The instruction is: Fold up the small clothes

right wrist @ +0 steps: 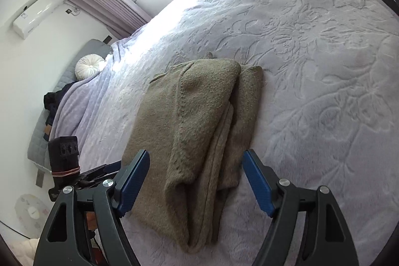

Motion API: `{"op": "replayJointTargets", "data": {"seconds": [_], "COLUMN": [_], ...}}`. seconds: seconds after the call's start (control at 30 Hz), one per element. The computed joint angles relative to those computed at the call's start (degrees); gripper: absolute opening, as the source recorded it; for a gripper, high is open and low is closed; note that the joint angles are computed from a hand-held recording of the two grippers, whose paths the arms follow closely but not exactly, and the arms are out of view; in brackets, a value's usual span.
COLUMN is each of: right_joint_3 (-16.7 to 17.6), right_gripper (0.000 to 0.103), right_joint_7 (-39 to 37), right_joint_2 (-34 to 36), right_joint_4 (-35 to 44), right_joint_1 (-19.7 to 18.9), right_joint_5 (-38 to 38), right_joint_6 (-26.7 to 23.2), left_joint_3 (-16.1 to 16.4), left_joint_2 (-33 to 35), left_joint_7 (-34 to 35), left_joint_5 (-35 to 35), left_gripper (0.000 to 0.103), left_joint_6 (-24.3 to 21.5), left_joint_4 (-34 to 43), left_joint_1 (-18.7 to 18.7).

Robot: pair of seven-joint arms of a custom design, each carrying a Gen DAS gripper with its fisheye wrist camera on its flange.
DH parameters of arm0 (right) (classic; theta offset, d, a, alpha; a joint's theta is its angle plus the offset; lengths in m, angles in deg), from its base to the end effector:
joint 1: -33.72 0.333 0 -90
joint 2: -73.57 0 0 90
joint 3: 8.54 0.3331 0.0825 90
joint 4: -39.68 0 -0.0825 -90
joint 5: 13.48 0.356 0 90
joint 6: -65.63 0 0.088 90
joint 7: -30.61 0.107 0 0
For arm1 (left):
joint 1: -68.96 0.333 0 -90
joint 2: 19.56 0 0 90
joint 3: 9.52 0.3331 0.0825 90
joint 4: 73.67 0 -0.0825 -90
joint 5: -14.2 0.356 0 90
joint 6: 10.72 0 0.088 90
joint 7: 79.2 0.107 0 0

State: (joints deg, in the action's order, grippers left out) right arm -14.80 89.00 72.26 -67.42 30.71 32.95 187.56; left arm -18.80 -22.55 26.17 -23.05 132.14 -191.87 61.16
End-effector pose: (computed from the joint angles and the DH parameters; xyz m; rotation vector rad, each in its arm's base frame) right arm 0.5557 -0.0588 0.5853 -1.7004 1.6297 0.0847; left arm 0.5258 -0.1597 0.5376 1.9241 -2.2099 1.0346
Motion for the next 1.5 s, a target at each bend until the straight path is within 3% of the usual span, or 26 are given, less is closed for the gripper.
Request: {"op": "replayJointTargets", "data": {"seconds": [0.17,0.27,0.43,0.53,0.63,0.67,0.73,0.8,0.93,1.23,1.5], "right_joint_3": [0.9,2.5,5.3,6.5,7.2,7.4,7.3,7.1,6.5,4.6,3.4], "right_gripper": [0.080,0.082,0.085,0.084,0.046,0.038,0.036,0.035,0.035,0.035,0.035], "right_joint_7": [3.1,1.8,1.5,2.5,4.4,4.7,4.6,4.8,4.1,5.2,3.9], "right_joint_2": [8.4,12.8,17.7,18.6,17.6,16.9,15.6,14.5,12.3,3.0,-6.4], "right_joint_4": [7.8,12.6,19.4,19.8,17.8,16.9,15.5,14.5,12.5,6.6,-3.7], "right_joint_1": [-1.9,-4.3,-5.7,-5.3,-5.0,-5.0,-5.1,-5.4,-5.7,-1.4,6.6], "right_joint_5": [1.5,3.8,1.4,-0.2,0.5,1.4,2.9,5.0,10.9,13.6,15.4], "right_joint_6": [-3.8,-8.0,-12.8,-11.7,-9.8,-9.2,-8.5,-8.8,-10.3,-11.9,-10.2], "left_joint_3": [-0.6,-1.2,-2.0,-2.4,-2.3,-2.3,-1.9,-1.4,-0.1,2.9,4.6], "left_joint_2": [4.5,6.7,9.3,9.5,8.3,7.8,5.6,4.4,1.8,-11.2,-28.0], "left_joint_7": [1.3,2.4,0.9,0.2,-0.9,-0.7,1.7,3.2,5.0,4.5,1.4], "left_joint_5": [0.9,-0.3,0.4,0.6,0.6,-0.1,-3.1,-6.3,-11.1,-7.5,1.0], "left_gripper": [0.102,0.102,0.102,0.102,0.092,0.089,0.076,0.070,0.069,0.069,0.069], "left_joint_6": [-2.7,-2.7,-2.0,-1.1,0.1,0.5,0.3,-0.5,-3.5,-6.1,-8.0], "left_joint_4": [4.8,6.9,9.1,9.1,7.9,7.5,5.7,5.2,4.5,-2.5,-15.1], "left_joint_1": [-0.1,0.0,-0.3,-0.4,-0.3,-0.3,0.5,0.9,1.6,1.4,3.4]}}
